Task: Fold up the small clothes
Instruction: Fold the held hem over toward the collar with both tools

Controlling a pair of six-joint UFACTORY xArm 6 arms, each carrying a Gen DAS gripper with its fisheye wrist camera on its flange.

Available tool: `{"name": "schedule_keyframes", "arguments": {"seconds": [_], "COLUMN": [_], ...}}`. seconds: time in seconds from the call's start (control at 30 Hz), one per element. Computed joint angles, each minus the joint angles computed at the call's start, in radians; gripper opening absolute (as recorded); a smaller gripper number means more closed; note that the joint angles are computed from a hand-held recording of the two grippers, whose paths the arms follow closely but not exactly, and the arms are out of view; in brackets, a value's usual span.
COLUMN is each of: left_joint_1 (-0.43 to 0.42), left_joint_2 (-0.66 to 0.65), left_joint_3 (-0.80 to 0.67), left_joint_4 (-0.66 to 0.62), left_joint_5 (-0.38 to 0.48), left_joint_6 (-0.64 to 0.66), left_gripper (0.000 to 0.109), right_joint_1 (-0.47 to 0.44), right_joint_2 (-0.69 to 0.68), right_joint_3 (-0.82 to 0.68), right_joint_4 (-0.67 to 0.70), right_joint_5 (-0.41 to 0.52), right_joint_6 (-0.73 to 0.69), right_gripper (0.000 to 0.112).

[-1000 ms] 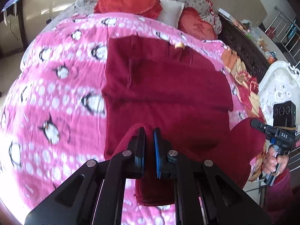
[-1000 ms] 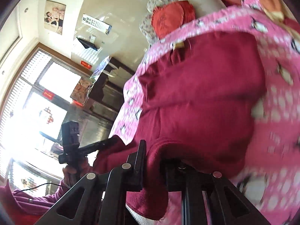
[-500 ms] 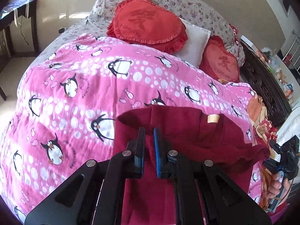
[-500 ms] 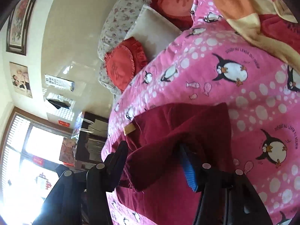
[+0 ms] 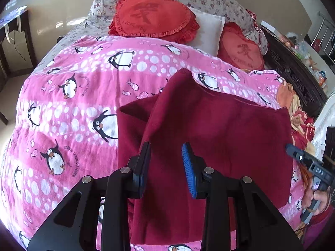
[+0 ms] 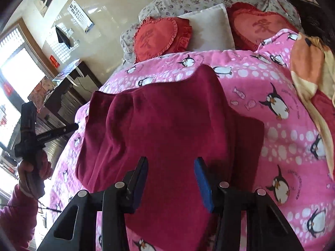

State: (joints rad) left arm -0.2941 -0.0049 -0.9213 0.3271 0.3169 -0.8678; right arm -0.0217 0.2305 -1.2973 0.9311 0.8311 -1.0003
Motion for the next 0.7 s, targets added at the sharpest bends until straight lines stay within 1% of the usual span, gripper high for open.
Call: {"name": "schedule_keyframes", "arguments": {"seconds": [0.03, 0.07, 0.1, 0.13, 0.17, 0.23, 0.27, 0.33, 0.37, 0.4, 0.47, 0.53, 0.6, 0.67, 0.7], "left_joint_1": [-0.003, -0.006, -0.005, -0.003, -0.001, 0.007, 0.011, 0.017, 0.018, 0.02, 0.024, 0.031, 0.04, 0.051, 0.059], "left_joint_2": [0.029, 0.053, 0.081, 0.113, 0.136, 0.172, 0.177, 0.163, 0.15, 0.133, 0.106, 0.101, 0.125, 0.169, 0.195], "left_joint_3": [-0.015, -0.03, -0.053, -0.082, -0.102, -0.129, -0.13, -0.117, -0.112, -0.102, -0.096, -0.112, -0.15, -0.202, -0.23], "left_joint_4": [-0.038, -0.057, -0.053, -0.02, -0.002, -0.037, -0.06, -0.119, -0.134, -0.114, 0.005, 0.09, 0.083, 0.073, 0.063], "left_joint_5": [-0.007, -0.005, 0.01, 0.034, 0.05, 0.055, 0.048, 0.035, 0.036, 0.031, 0.029, 0.038, 0.052, 0.067, 0.076], "left_joint_6": [0.021, 0.03, 0.021, -0.012, -0.029, -0.01, 0.0, 0.036, 0.05, 0.037, -0.051, -0.108, -0.101, -0.123, -0.133], "left_gripper": [0.03, 0.03, 0.03, 0.03, 0.03, 0.03, 0.03, 0.03, 0.03, 0.03, 0.03, 0.03, 0.03, 0.03, 0.03], "right_joint_1": [0.023, 0.04, 0.047, 0.056, 0.061, 0.071, 0.076, 0.078, 0.073, 0.071, 0.049, 0.021, 0.012, 0.019, 0.023], "right_joint_2": [0.037, 0.09, 0.134, 0.202, 0.247, 0.321, 0.326, 0.31, 0.281, 0.261, 0.184, 0.1, 0.04, 0.0, 0.003], "right_joint_3": [-0.034, -0.088, -0.136, -0.207, -0.258, -0.335, -0.337, -0.327, -0.3, -0.285, -0.211, -0.127, -0.059, -0.004, -0.001], "right_joint_4": [0.018, 0.015, -0.014, -0.066, -0.086, -0.077, -0.076, -0.09, -0.086, -0.088, -0.052, 0.0, 0.009, -0.007, -0.018], "right_joint_5": [-0.07, -0.115, -0.13, -0.151, -0.155, -0.163, -0.178, -0.179, -0.177, -0.173, -0.149, -0.106, -0.099, -0.131, -0.141], "right_joint_6": [-0.005, 0.007, 0.052, 0.14, 0.191, 0.225, 0.22, 0.219, 0.201, 0.201, 0.166, 0.113, 0.08, 0.059, 0.057], "right_gripper": [0.045, 0.045, 0.045, 0.045, 0.045, 0.045, 0.045, 0.046, 0.046, 0.047, 0.047, 0.047, 0.047, 0.047, 0.047]}}
